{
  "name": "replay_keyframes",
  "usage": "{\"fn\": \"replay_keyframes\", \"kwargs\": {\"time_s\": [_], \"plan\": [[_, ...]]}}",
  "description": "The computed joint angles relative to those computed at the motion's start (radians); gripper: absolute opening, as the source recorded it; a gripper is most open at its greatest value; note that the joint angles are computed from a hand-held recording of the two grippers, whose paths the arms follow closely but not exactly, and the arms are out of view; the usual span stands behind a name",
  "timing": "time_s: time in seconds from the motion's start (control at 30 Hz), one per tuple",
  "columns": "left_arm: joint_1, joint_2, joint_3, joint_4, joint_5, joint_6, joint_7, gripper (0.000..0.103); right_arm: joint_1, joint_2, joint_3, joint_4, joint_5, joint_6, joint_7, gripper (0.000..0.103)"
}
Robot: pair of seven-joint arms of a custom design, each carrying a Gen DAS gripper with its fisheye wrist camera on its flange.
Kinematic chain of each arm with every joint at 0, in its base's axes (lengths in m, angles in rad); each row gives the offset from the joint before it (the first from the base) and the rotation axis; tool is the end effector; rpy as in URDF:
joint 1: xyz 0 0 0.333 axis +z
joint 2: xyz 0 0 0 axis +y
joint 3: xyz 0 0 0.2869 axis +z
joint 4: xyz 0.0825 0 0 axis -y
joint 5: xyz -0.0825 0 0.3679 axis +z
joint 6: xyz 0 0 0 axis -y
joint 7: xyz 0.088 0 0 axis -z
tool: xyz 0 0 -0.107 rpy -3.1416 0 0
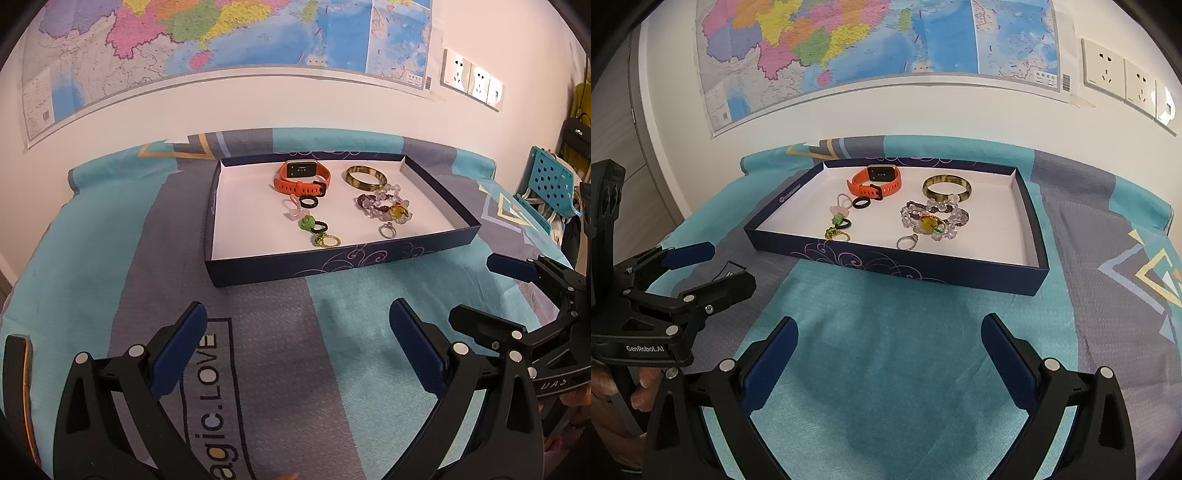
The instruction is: Organize jewelry
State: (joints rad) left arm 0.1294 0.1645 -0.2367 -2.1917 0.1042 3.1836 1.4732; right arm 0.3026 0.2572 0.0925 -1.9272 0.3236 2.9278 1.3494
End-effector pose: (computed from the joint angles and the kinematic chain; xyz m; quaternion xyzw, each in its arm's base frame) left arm 0.5806 -0.0680 0.3957 -0.6150 0.6769 -0.3123 0.2568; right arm 0.5965 0.2226 0.4234 -0.7513 0.5458 -0.1538 0.3376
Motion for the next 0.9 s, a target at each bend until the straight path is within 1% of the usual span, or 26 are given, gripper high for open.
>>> {"fn": "replay_keyframes", "kwargs": {"time_s": [0.17,0.3,0.37,0.43,0.6,0.9], "plan": [[-0.011,0.0,0.011,-0.003,0.012,0.002,-0.013,0.097,0.003,0.0,-0.003,0.001,-0.005,-0.003,0.004,0.096],[-0.01,0.0,0.01,-0.002,0.014,0.001,-0.016,0.097,0.003,0.0,-0.005,0.002,-0.008,-0.006,0.005,0.096],[0.0,0.001,-0.002,-0.001,0.008,0.0,-0.009,0.097,0.003,0.001,-0.005,0.003,-0.009,-0.007,0.006,0.096],[-0.009,0.0,0.009,-0.001,0.015,-0.001,-0.016,0.097,0.004,0.001,-0.005,0.003,-0.011,-0.007,0.008,0.096],[0.0,0.001,-0.001,-0.002,0.007,0.0,-0.007,0.097,0.003,0.0,-0.004,0.003,-0.012,-0.009,0.01,0.096],[-0.005,0.001,0.004,-0.002,0.01,-0.001,-0.01,0.097,0.0,0.007,0.0,0.011,-0.005,-0.015,0.002,0.096]]}}
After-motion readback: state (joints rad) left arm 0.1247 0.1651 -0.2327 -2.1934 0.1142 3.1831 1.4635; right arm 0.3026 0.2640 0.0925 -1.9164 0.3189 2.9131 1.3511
